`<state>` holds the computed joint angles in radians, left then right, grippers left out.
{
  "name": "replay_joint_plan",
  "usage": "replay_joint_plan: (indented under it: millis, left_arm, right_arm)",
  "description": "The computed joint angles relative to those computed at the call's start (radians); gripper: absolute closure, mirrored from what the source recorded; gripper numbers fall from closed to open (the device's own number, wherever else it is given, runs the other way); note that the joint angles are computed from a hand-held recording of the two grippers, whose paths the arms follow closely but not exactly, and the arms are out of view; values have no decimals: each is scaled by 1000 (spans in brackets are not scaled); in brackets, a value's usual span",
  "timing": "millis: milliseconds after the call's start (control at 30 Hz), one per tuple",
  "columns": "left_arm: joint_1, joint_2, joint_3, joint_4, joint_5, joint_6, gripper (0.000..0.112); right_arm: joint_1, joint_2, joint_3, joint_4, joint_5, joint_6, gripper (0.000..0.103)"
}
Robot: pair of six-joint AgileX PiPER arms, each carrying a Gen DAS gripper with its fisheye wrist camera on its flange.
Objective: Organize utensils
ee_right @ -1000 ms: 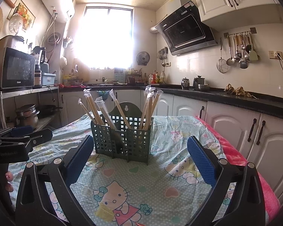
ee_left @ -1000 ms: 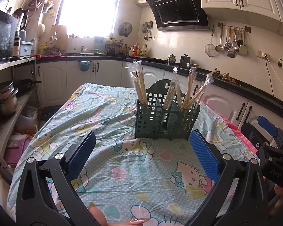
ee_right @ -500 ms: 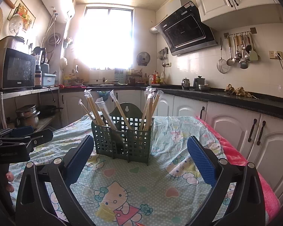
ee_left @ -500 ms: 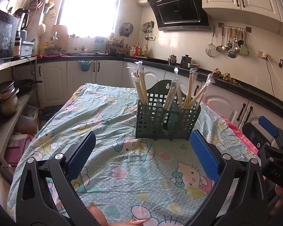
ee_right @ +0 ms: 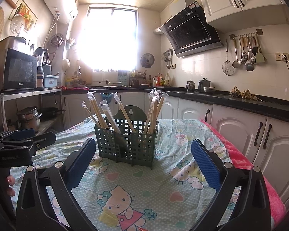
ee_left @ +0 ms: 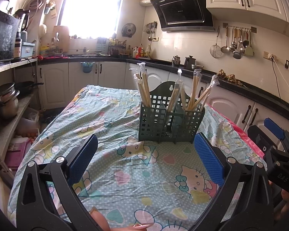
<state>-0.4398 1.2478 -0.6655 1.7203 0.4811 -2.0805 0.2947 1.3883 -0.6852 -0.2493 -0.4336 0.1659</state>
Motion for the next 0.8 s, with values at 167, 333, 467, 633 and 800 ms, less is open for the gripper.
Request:
replay_joint_plan:
  millis: [167, 333, 467, 633, 800]
  left_arm:
    - [6, -4, 0, -4, -13, 1, 20]
    - [2, 5, -1, -13, -22, 18, 20]
    - [15, 24, -19, -79, -38, 69, 20]
    - [28, 40, -35, -157, -39, 130, 20]
    - [101, 43, -61, -277, -88, 246, 20]
  right_arm:
    - [2, 1, -5, 7, 10, -8, 7]
    - [10, 3, -8, 44, 16, -40, 7]
    - [8, 8, -9, 43, 18, -39, 7]
    - [-2, 7, -13, 49, 21, -32, 7]
    - [-37, 26, -57, 60, 76, -12, 7]
